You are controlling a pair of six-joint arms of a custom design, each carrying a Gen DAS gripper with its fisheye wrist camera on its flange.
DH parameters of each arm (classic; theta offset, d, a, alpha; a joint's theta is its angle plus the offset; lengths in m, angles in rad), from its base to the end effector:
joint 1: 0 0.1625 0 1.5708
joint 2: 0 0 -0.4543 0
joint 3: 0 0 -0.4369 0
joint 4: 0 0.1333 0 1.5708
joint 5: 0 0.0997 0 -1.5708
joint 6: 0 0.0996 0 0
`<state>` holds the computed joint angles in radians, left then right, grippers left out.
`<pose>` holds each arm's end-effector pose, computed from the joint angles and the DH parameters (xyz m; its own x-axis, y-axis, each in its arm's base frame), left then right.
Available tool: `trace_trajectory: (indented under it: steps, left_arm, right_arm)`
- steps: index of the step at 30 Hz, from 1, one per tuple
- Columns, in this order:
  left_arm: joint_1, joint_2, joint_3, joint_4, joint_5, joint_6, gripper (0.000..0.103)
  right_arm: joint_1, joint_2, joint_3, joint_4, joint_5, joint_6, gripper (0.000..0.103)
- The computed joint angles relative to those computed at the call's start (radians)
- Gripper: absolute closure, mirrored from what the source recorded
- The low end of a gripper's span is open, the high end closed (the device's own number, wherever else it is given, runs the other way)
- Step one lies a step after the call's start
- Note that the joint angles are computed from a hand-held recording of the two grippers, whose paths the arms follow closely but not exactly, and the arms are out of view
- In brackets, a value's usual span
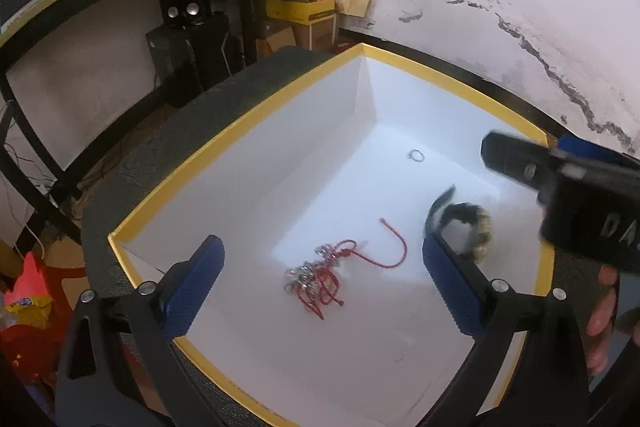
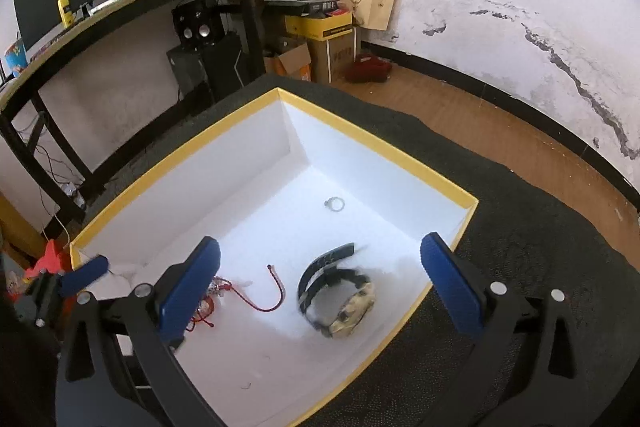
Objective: Organize jewelry
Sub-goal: 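Release the chain and watch into the box and pull both tools back, then grasp the red bead bracelet with the left tool while the right tool grasps the silver charm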
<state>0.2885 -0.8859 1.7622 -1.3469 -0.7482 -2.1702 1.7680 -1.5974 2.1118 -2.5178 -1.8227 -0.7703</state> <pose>-0.4703 -0.3548 0.0591 -0.6030 -0.5793 -0.5484 0.1120 0.6192 -0.7772 0.2042 -0.4683 0.3559 -0.5724 -0.6826 0.4543 -0.8032 0.5782 -0.1433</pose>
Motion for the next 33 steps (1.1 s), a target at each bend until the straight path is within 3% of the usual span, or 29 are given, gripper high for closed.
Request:
trace_trajectory:
  steps: [5, 10, 12, 18, 22, 26, 29, 33]
  left_arm:
    - [-0.011, 0.001, -0.002, -0.003, 0.016, -0.022, 0.006]
    - [-0.035, 0.024, -0.022, -0.009, 0.062, -0.017, 0.006]
    - [-0.044, 0.049, -0.043, -0.008, 0.085, 0.010, 0.006]
    - [-0.062, 0.135, -0.123, -0.035, 0.158, 0.133, 0.006]
    - [-0.067, 0.201, -0.176, -0.117, 0.187, 0.272, 0.006]
    - [-0.057, 0.290, -0.256, -0.202, 0.204, 0.446, 0.006]
    - [-0.039, 0.342, -0.288, -0.364, 0.208, 0.630, 0.006]
    - [0.018, 0.427, -0.345, -0.610, 0.180, 0.872, 0.006]
  right_arm:
    - [-0.016, -0.052, -0.023, 0.054, 0.038, 0.013, 0.006]
    - [-0.111, -0.183, -0.043, 0.114, 0.083, -0.054, 0.006]
    - [-0.173, -0.236, -0.057, 0.135, 0.096, -0.095, 0.006]
    - [-0.466, -0.375, -0.101, 0.178, 0.184, -0.233, 0.006]
    - [-0.646, -0.418, -0.134, 0.240, 0.286, -0.271, 0.006]
    - [-0.758, -0.442, -0.143, 0.262, 0.348, -0.349, 0.006]
    - [-0.833, -0.461, -0.115, 0.244, 0.376, -0.455, 0.006]
    - [-0.896, -0.433, -0.111, 0.258, 0.366, -0.514, 0.006]
